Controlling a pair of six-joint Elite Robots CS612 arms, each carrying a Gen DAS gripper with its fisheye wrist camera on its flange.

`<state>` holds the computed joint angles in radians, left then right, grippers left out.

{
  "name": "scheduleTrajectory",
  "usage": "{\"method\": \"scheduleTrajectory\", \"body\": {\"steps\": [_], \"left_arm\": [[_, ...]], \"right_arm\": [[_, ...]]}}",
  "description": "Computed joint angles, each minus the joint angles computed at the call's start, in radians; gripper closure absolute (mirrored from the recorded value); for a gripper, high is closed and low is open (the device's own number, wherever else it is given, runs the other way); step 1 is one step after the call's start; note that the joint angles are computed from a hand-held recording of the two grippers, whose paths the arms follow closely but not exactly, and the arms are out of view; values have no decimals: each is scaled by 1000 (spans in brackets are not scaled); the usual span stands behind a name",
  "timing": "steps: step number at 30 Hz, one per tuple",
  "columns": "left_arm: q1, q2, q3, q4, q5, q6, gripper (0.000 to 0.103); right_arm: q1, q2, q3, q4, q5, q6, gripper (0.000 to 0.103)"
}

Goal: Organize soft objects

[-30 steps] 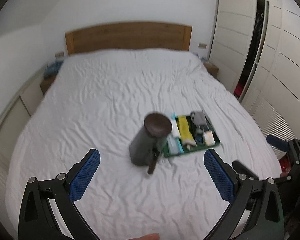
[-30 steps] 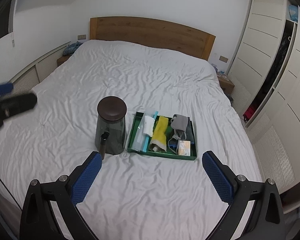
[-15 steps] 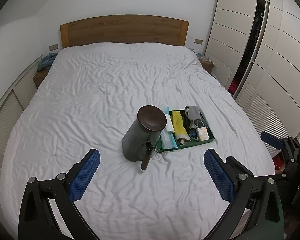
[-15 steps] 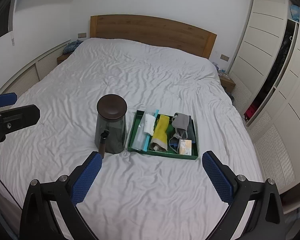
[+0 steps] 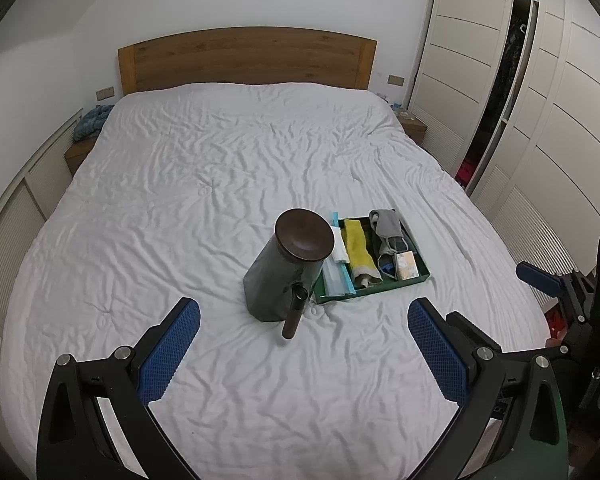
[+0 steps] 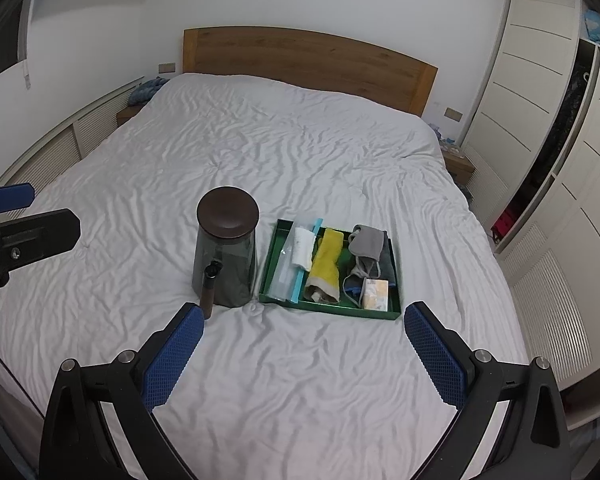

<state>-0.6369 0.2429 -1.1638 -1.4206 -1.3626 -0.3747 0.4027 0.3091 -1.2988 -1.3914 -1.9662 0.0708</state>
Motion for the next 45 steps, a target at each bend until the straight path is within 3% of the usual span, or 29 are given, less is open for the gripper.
{"method": "scheduleTrajectory", "body": {"steps": [24, 45], "left_arm": [[1, 24, -34, 78, -20, -13, 1], [-1, 16, -32, 89, -33, 5, 1]], "right_arm": [[1, -3, 1, 24, 9, 3, 1], [1, -5, 2, 25, 8, 4, 1]]}}
